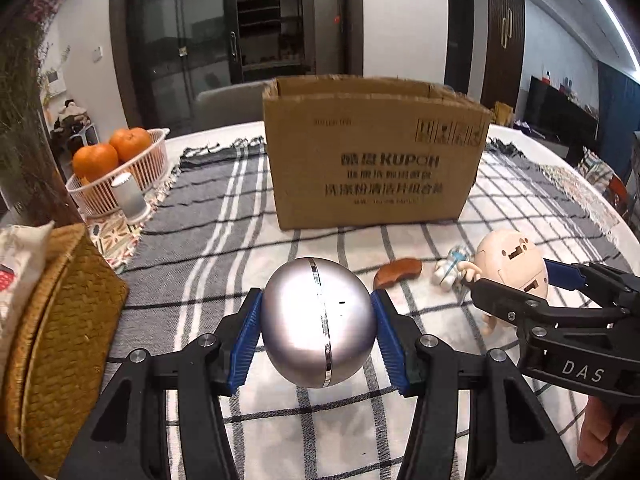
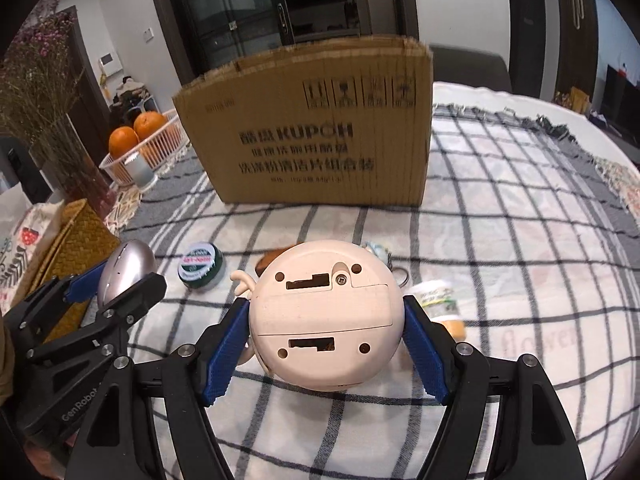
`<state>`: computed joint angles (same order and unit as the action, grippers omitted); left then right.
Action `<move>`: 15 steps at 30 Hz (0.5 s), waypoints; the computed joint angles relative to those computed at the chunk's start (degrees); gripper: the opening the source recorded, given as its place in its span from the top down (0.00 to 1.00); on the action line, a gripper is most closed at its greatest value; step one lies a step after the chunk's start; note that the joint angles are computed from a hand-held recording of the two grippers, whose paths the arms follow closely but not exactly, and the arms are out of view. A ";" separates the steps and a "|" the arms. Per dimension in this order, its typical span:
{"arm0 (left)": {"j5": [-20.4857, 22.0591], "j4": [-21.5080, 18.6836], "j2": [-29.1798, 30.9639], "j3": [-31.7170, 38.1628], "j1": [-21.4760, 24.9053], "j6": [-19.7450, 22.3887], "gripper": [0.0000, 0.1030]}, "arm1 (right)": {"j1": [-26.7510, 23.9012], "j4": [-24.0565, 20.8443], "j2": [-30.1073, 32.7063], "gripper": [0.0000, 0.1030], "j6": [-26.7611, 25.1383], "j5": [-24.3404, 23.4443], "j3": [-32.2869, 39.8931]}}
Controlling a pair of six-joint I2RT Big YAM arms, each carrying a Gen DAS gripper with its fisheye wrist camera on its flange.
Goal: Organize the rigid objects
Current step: 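Lift the silver sphere with the left tool while the right tool carries the beige toy over the box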
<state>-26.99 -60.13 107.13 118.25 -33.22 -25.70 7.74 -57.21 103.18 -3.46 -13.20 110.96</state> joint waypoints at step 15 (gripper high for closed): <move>-4.68 2.28 -1.79 2.53 -0.93 2.35 0.48 | -0.01 3.58 -3.94 0.27 0.92 2.13 -0.12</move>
<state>-31.67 -57.86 105.34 120.78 -34.15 -23.35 7.73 -53.63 99.24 -2.53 -11.08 110.84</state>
